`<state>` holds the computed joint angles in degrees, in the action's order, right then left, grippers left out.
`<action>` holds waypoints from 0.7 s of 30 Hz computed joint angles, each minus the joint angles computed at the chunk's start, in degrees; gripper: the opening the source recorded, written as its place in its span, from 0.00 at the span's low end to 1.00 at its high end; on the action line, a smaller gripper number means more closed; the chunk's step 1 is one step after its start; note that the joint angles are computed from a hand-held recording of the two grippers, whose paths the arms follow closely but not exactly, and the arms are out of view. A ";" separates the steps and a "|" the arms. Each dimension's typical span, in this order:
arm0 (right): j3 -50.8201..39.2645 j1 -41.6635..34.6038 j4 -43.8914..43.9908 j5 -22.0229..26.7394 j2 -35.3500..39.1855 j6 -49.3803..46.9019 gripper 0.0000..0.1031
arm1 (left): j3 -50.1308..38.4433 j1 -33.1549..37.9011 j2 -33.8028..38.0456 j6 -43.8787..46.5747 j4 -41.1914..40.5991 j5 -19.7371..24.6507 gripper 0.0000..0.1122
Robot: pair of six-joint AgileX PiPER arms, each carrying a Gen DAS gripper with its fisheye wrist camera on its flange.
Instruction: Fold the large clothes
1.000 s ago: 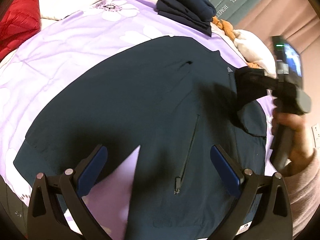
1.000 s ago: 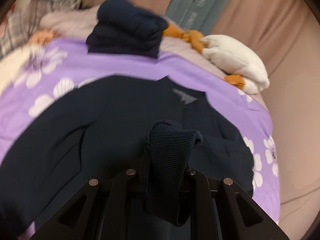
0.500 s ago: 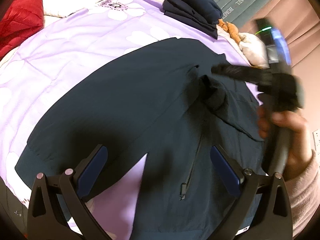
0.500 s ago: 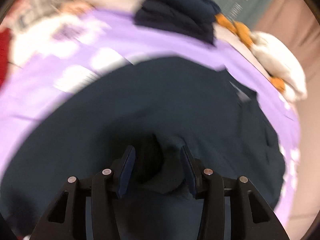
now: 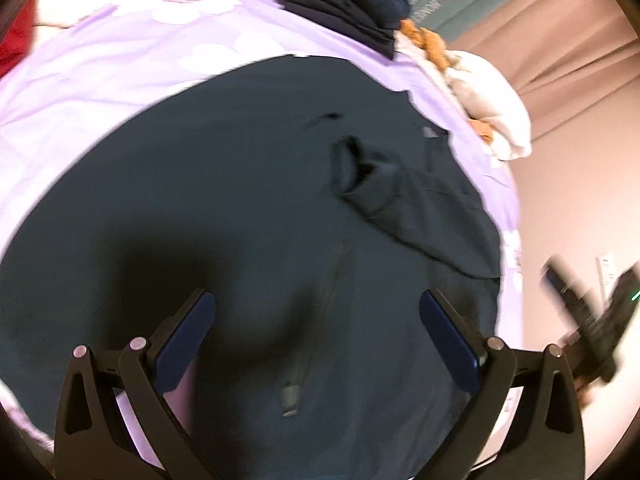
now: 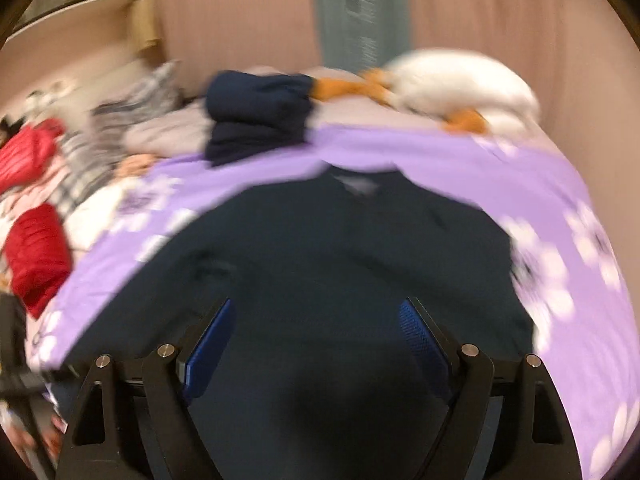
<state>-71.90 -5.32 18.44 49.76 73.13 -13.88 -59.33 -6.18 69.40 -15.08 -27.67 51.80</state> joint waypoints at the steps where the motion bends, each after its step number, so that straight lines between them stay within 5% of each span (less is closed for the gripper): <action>1: 2.78 -4.30 3.62 0.36 -0.59 -2.68 0.81 | -0.61 -0.60 0.89 0.70 -1.23 -0.73 0.90; 8: 12.49 -22.28 21.56 4.11 -0.87 -15.76 0.81 | -10.45 0.01 17.01 15.57 -21.29 -5.91 0.63; 11: 14.01 -26.83 26.21 6.55 -0.42 -20.32 0.81 | -16.49 0.95 25.24 18.15 -25.79 -4.63 0.61; 21: 13.63 -25.16 29.60 5.28 3.23 -24.09 0.81 | -31.89 0.90 39.82 10.83 -18.39 -0.27 0.61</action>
